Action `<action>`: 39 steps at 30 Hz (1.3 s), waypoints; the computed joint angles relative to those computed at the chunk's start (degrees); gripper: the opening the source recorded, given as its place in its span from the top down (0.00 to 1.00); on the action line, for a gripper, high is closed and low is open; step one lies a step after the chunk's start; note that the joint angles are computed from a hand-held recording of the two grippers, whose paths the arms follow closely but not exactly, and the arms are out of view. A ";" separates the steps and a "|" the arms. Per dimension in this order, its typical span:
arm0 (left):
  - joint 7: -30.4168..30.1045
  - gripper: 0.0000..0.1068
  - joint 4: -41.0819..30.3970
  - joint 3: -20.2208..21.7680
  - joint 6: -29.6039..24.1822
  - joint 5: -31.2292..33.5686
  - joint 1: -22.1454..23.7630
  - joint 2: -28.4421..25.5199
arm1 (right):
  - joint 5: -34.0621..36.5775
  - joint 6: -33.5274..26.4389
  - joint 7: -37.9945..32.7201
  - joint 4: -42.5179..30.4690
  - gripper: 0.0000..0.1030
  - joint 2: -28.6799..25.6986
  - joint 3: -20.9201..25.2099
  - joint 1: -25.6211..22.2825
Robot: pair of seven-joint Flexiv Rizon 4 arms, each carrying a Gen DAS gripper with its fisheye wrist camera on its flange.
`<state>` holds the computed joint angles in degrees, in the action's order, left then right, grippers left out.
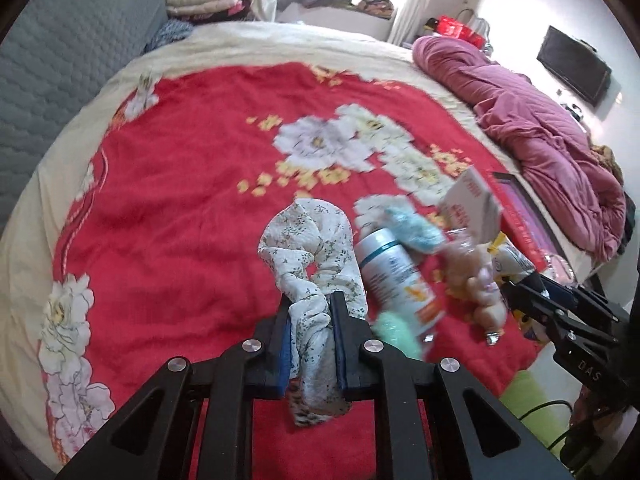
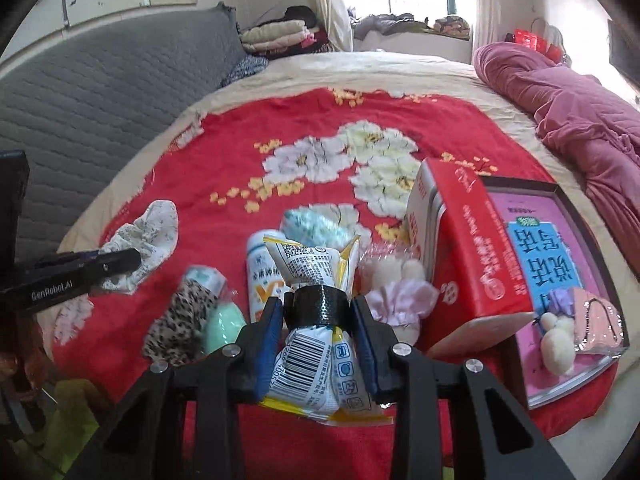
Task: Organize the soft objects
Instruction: 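Lift the scrunchie with left tool while right tool carries the snack packet toward the book tray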
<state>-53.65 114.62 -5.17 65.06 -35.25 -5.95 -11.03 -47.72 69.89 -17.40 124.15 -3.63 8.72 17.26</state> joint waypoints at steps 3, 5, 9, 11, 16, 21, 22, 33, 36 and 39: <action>-1.00 0.84 -0.33 -0.10 -0.53 1.27 -0.91 1.41 | -1.24 -0.10 1.21 0.46 0.66 2.19 0.02 -0.57; -1.32 0.84 -0.38 -0.25 -0.15 1.71 -1.68 2.14 | -1.49 -0.20 1.30 0.76 0.66 3.63 0.37 -1.27; -2.70 0.84 -1.36 -0.68 -0.71 3.01 -3.43 3.17 | -3.38 -1.17 2.12 1.79 0.66 7.42 1.15 -3.43; -3.68 0.84 -2.15 -0.91 -0.73 4.25 -4.46 3.34 | -2.69 -1.27 1.54 2.44 0.66 9.07 1.60 -4.56; -5.23 0.84 -5.01 -2.18 -1.11 6.09 -7.02 3.02 | -0.29 -1.94 -1.38 4.26 0.66 14.31 2.03 -8.17; -7.84 0.84 -9.53 -3.89 -2.40 8.16 -9.86 0.97 | 3.90 -3.69 -6.66 5.32 0.66 18.74 1.98 -12.00; -8.37 0.84 -10.65 -4.32 -2.82 8.76 -10.53 0.32 | 5.11 -4.17 -8.16 5.50 0.66 19.61 1.72 -12.65; -17.07 0.84 -24.18 -5.99 -8.33 20.40 -18.81 -10.46 | 13.35 -2.72 -18.82 9.15 0.66 22.75 -0.67 -20.42; -19.65 0.84 -28.16 -5.29 -10.31 24.00 -21.10 -13.99 | 15.27 -1.16 -20.97 10.29 0.66 22.34 -1.27 -21.64; -21.77 0.84 -31.42 -4.65 -12.29 26.57 -22.76 -16.98 | 16.54 1.23 -22.58 11.53 0.66 21.09 -1.90 -22.99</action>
<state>-75.42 83.21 -9.82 52.77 -8.68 -28.71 -28.01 -31.18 71.12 -39.98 135.68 17.45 6.83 -5.73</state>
